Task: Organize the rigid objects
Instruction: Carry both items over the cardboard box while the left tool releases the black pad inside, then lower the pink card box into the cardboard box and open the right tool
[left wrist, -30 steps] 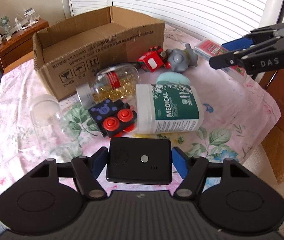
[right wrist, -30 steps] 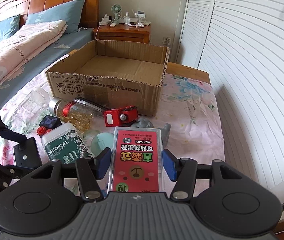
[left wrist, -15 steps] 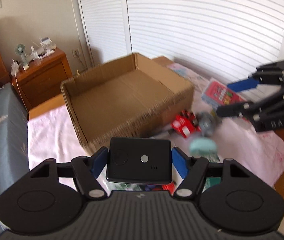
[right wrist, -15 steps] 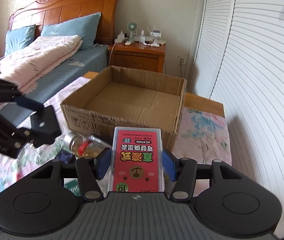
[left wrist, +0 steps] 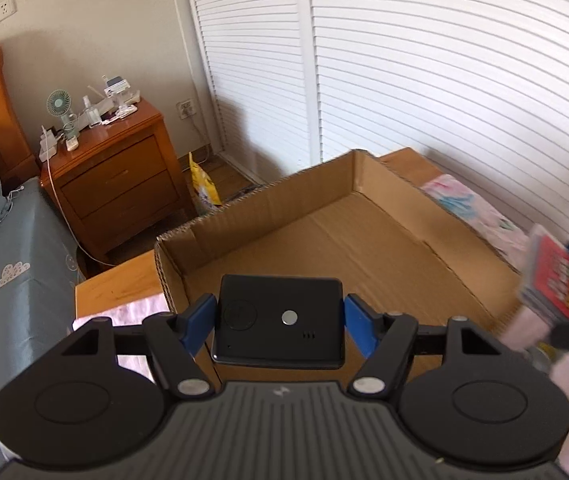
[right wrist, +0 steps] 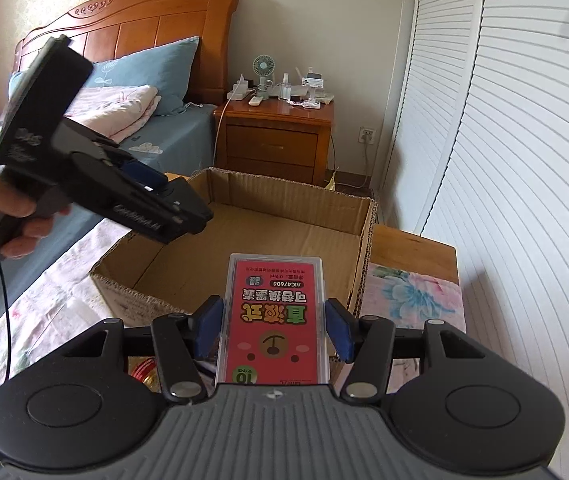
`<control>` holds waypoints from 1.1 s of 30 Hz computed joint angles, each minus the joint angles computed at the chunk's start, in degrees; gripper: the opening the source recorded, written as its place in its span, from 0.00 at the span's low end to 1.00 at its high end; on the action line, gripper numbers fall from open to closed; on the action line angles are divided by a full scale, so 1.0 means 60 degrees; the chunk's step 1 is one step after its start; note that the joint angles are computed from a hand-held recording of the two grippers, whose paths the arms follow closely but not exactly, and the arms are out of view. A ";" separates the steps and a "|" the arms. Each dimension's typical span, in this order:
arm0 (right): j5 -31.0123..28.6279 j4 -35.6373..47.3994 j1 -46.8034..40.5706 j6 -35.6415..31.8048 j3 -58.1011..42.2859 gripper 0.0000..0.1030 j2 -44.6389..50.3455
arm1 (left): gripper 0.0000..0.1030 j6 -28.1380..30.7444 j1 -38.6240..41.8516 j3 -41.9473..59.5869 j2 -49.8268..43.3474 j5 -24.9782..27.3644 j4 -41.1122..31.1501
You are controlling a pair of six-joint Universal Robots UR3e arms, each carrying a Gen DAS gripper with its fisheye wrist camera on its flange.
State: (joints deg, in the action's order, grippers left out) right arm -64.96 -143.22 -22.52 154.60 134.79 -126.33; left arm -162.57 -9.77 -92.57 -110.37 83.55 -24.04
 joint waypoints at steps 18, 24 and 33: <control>-0.1103 -0.1040 0.1078 0.0741 -0.1138 0.59 0.2279 | 0.98 0.0281 0.1298 -0.4192 0.2826 -0.1517 0.2027; -0.1748 -0.1351 0.1797 0.1178 -0.2246 0.59 0.3718 | 0.99 0.0987 0.2520 -0.6982 0.5684 -0.2611 0.2051; -0.3302 -0.1346 0.3096 0.1959 -0.4964 0.59 0.6415 | 0.99 0.2498 0.4649 -0.9642 0.9959 -0.3808 -0.0436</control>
State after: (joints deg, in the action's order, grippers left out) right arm -84.77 -151.29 -3.94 166.35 105.00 -87.84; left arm -147.58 18.12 -150.43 -50.62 60.70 -26.66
